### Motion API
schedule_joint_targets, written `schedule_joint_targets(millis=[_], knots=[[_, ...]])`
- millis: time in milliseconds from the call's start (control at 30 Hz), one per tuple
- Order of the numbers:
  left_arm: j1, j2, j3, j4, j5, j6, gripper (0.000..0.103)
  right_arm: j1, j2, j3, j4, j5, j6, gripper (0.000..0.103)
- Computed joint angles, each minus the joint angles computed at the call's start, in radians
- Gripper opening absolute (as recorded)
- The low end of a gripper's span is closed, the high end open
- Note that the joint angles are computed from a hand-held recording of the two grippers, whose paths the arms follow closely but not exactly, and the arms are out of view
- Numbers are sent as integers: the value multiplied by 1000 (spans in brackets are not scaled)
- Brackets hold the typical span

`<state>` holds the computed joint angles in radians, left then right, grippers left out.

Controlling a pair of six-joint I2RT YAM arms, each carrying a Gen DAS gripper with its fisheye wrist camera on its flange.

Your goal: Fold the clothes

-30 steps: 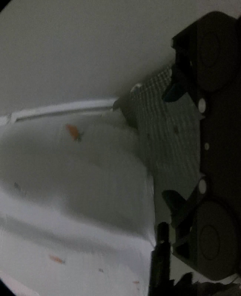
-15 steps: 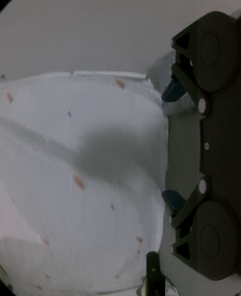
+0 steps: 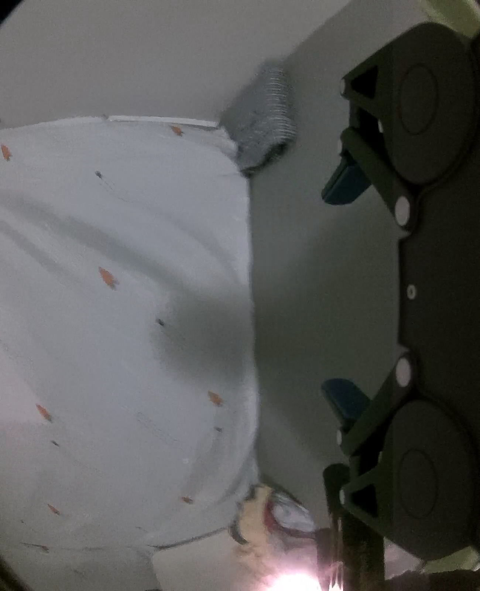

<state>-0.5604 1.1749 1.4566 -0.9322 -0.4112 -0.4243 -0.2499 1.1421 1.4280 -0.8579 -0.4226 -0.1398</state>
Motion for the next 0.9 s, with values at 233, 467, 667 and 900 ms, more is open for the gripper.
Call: schedule_joint_targets(millis=[233,467,667,900], knots=[[103,-101,-37,-167,107,-29,103,159,-154,-51,-138,146,43,101],[104,-177,-69,-203,102,-27,103,265,-209,-54,-199,249,79,101],[135,-204,-83,-208,129,-22,103,311,-232,-67,-202,289,99,101],[135,-224,-85,-214,130,-4,103,343,-242,-76,-212,322,123,101]])
